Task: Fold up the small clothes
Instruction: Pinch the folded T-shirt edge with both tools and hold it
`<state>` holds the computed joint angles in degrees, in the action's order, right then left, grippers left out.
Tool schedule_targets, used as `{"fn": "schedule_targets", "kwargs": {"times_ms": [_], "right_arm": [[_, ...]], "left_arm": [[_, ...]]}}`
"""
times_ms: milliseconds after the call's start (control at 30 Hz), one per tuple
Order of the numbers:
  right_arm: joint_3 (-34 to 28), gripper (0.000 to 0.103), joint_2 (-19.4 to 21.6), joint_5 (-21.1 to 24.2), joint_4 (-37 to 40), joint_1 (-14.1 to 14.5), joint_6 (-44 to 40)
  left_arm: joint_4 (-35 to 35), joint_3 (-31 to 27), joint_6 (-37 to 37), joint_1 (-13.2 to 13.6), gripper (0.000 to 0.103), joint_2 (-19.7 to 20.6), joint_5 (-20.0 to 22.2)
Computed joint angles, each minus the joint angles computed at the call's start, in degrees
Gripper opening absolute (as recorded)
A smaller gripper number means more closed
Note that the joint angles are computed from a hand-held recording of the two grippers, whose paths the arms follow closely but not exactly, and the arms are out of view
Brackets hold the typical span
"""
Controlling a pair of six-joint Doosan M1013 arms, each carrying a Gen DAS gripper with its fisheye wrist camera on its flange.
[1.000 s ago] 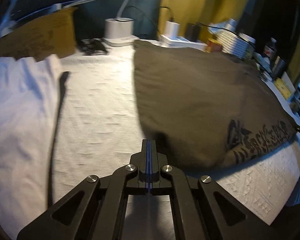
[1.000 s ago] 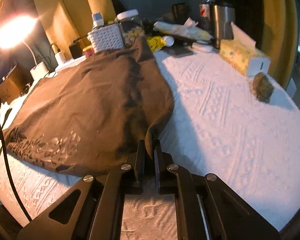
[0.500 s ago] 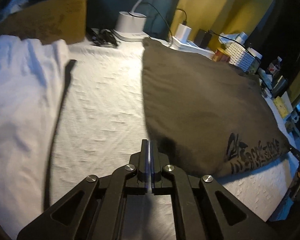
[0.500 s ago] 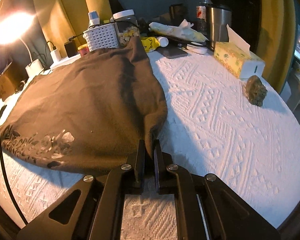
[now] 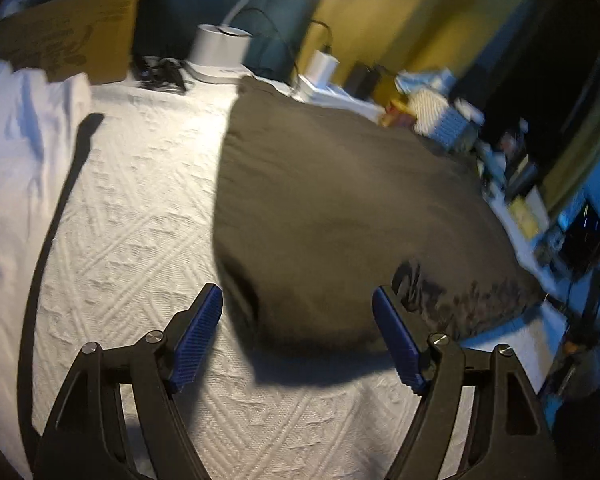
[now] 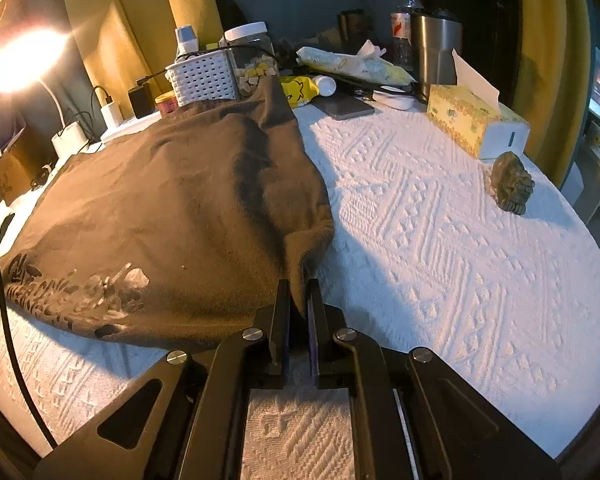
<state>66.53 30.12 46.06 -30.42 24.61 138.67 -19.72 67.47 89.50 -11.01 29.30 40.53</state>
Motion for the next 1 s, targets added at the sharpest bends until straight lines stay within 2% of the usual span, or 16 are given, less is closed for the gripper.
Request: {"fn": "schedule_targets", "kwargs": {"times_ms": [67, 133, 233, 1000], "right_arm": [[0.09, 0.008, 0.09, 0.05, -0.12, 0.03, 0.05], [0.47, 0.008, -0.03, -0.39, -0.43, 0.05, 0.66], [0.95, 0.008, -0.37, -0.92, -1.52, 0.27, 1.80], [6.43, 0.008, -3.80, 2.07, -11.41, 3.71, 9.74]], "left_arm": [[2.68, -0.74, 0.30, -0.53, 0.053, 0.59, 1.06], [7.15, -1.12, -0.92, -1.09, 0.016, 0.83, 1.23], [7.22, -1.40, -0.94, -0.85, 0.006, 0.88, 2.12], [12.51, 4.96, 1.64, -3.11, 0.005, -4.80, 1.72]]}}
